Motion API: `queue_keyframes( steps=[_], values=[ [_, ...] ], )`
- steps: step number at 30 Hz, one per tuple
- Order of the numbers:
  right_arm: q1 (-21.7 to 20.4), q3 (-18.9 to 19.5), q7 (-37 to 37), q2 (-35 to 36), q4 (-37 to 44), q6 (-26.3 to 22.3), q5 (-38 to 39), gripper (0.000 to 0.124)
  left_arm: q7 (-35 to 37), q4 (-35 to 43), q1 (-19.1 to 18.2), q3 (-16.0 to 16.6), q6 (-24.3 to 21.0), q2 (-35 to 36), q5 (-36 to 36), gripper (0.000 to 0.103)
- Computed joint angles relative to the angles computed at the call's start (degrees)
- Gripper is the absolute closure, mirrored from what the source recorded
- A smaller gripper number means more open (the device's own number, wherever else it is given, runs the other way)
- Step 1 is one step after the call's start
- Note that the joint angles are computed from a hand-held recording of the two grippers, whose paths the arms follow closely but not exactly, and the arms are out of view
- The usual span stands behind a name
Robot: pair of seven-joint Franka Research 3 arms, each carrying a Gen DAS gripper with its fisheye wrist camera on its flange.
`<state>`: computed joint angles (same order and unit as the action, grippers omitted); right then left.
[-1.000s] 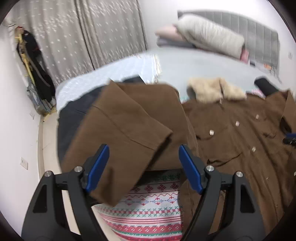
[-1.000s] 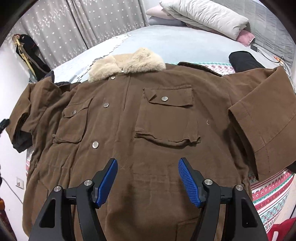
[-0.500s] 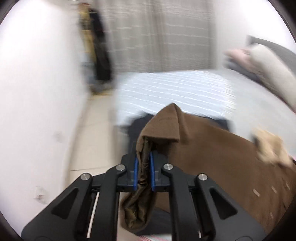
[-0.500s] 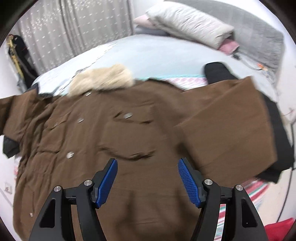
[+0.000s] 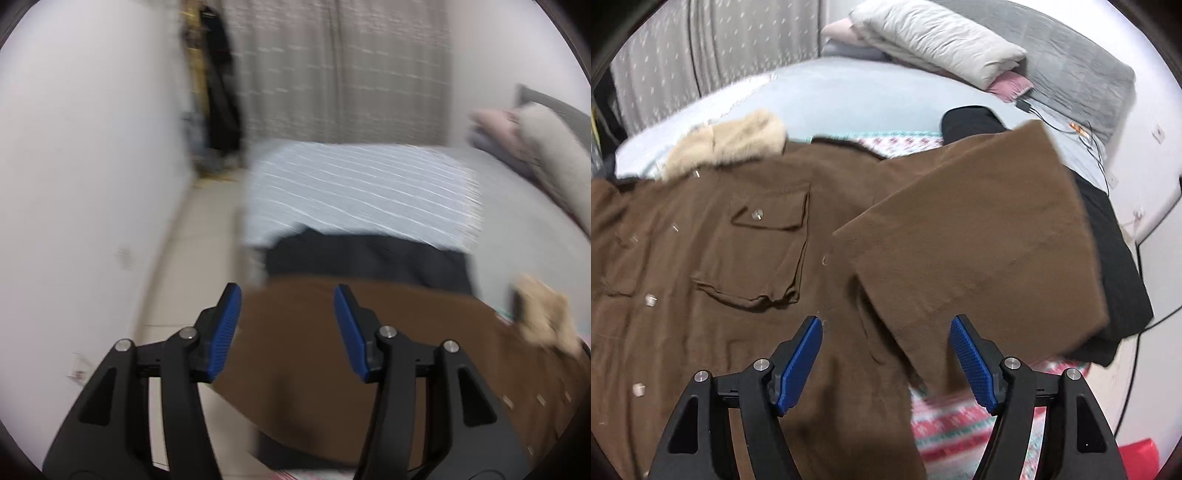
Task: Fold large clothes
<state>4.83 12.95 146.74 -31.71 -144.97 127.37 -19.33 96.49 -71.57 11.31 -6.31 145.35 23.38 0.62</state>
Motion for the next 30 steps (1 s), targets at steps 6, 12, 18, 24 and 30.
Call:
queue_keyframes(
  steps=[6, 12, 18, 24, 30],
  values=[
    [-2.03, 4.54, 4.75, 14.84, 8.63, -8.42, -16.09, 0.051, 22.62, -23.36, 3.74, -8.25, 0.35, -15.24, -23.16, 0.044],
    [1.93, 1.53, 1.99, 11.81, 9.45, -13.11, -21.68, 0.119, 35.99, -33.35, -1.55, -7.95, -2.06, -21.70, -29.61, 0.044],
    [0.13, 1.47, -2.50, 0.12, 9.65, -23.87, -30.84, 0.121, 41.66, -38.92, -7.02, -5.30, -3.27, -24.42, -31.37, 0.044],
    [-8.49, -1.76, -7.89, -3.42, 11.04, -33.99, -41.86, 0.122, 41.41, -41.16, -10.84, -1.14, -5.70, -25.30, -31.95, 0.044],
    [-15.47, -5.53, -9.32, 1.21, 8.93, -40.05, -49.59, 0.124, 40.12, -43.68, -12.02, 0.55, -3.48, -25.76, -29.61, 0.044]
  ],
)
